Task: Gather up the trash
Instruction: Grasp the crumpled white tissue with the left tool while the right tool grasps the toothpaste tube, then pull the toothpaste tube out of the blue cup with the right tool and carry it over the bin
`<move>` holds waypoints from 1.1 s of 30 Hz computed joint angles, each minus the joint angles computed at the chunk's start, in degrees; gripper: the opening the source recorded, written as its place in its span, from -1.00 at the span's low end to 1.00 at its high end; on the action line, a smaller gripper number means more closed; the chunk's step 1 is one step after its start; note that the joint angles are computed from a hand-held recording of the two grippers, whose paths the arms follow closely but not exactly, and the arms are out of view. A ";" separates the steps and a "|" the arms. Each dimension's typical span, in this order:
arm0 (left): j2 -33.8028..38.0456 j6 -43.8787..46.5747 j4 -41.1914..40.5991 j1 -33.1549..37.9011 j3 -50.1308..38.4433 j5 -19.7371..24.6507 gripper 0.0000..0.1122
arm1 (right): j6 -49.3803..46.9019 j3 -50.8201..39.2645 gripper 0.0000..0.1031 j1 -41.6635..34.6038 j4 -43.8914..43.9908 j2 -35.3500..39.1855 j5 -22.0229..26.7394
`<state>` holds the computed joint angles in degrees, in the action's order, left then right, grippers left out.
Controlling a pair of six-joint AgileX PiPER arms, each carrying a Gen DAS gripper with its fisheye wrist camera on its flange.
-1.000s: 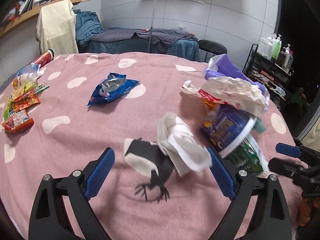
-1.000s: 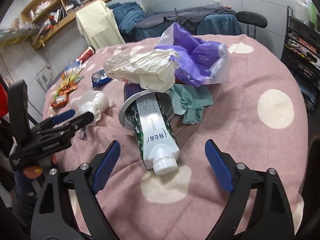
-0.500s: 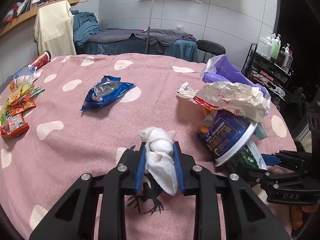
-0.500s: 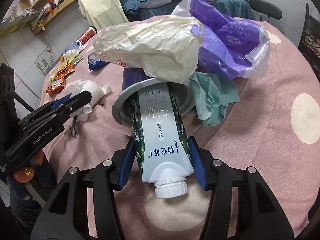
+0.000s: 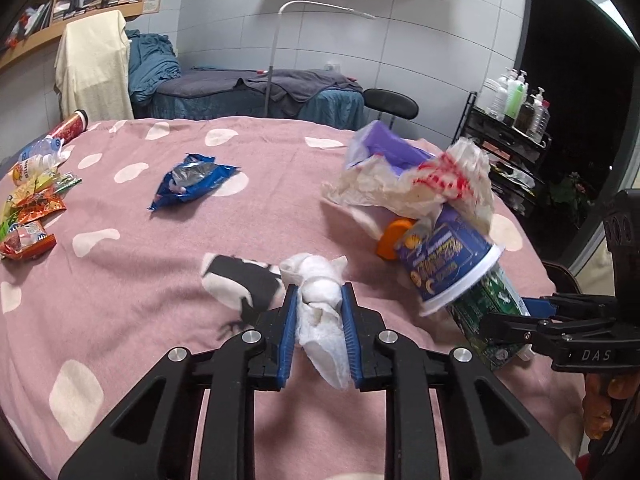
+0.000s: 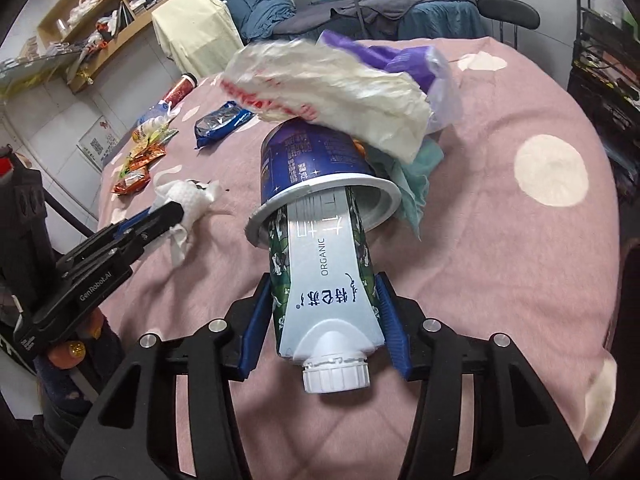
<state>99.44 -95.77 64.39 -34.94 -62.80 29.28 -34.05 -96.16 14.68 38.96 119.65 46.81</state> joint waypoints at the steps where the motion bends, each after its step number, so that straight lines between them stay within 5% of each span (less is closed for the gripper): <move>1: -0.16 -0.62 0.49 -0.84 0.12 -0.02 -0.61 | -0.43 1.73 -0.02 -0.44 0.46 -1.31 -0.64; 9: -0.86 -4.68 4.21 -5.95 -0.31 0.56 -0.61 | -7.33 11.23 -0.03 -3.70 9.22 -9.22 -3.93; 16: -1.59 -6.82 5.83 -8.02 0.14 1.76 -0.61 | -6.02 3.74 -0.03 -6.70 14.06 -3.70 11.84; 19: -3.18 -8.27 6.92 -9.07 1.69 3.81 -0.61 | -7.10 8.62 -0.03 -6.33 13.30 -6.79 9.63; 21: -4.70 -10.01 8.24 -9.91 3.00 3.64 -0.61 | -8.41 10.62 -0.03 -7.69 15.57 -7.19 12.26; 26: -6.57 -13.59 12.81 -12.74 4.97 -6.34 -0.61 | -10.45 16.41 -0.03 -9.81 19.43 -9.18 11.18; 29: -2.04 -4.70 7.03 -15.55 -0.07 -1.20 -0.61 | -11.08 18.12 -0.03 -9.14 18.57 -11.32 9.61; 33: 0.01 -4.81 7.20 -13.01 -2.25 -1.49 -0.61 | -13.21 21.61 -0.03 -10.21 18.65 -14.74 8.60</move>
<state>99.45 -100.58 71.59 -47.95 -65.05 27.79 -47.26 -74.54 4.47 57.61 104.91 55.40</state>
